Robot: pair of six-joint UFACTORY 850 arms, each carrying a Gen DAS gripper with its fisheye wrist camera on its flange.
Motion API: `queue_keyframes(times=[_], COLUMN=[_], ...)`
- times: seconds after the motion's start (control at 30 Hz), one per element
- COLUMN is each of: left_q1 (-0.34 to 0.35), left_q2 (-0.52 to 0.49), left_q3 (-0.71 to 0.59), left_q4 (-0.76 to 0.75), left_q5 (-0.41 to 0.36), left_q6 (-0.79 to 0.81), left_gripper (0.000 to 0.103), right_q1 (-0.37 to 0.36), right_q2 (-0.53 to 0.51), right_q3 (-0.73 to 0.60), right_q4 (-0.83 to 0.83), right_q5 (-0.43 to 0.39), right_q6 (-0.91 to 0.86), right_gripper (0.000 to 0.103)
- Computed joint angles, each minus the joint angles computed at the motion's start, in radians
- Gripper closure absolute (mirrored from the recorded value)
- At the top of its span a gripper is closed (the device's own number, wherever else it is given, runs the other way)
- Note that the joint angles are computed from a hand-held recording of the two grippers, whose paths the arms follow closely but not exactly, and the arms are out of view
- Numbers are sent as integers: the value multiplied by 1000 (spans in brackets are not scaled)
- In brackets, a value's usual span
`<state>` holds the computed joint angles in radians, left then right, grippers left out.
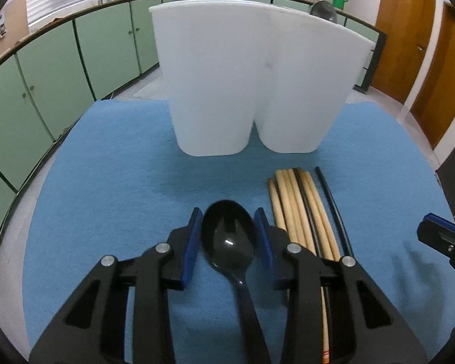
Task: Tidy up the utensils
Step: 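Grasp the black spoon on the mat with the left gripper, then lift the black spoon over the white holder with the left gripper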
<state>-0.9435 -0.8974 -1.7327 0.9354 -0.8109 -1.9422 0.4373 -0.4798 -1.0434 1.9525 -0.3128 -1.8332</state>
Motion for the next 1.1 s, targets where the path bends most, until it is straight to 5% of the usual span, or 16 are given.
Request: queue_keyframes(times=[0.2, 0.63, 1.1], left_q1=[-28, -113, -50], left_q2=[50, 199, 176], left_q3=[87, 249, 99], left_q4=[135, 419, 733], left_q5=[23, -176, -374], left_q6=[-151, -403, -363], left_gripper=[69, 69, 69], right_q1=[31, 68, 78], right_q2=[9, 16, -13], right_q3=[6, -25, -83], right_q4=[65, 198, 270], right_q5=[-2, -7, -14], right_q6=[-91, -229, -300], right_gripper=[79, 79, 79])
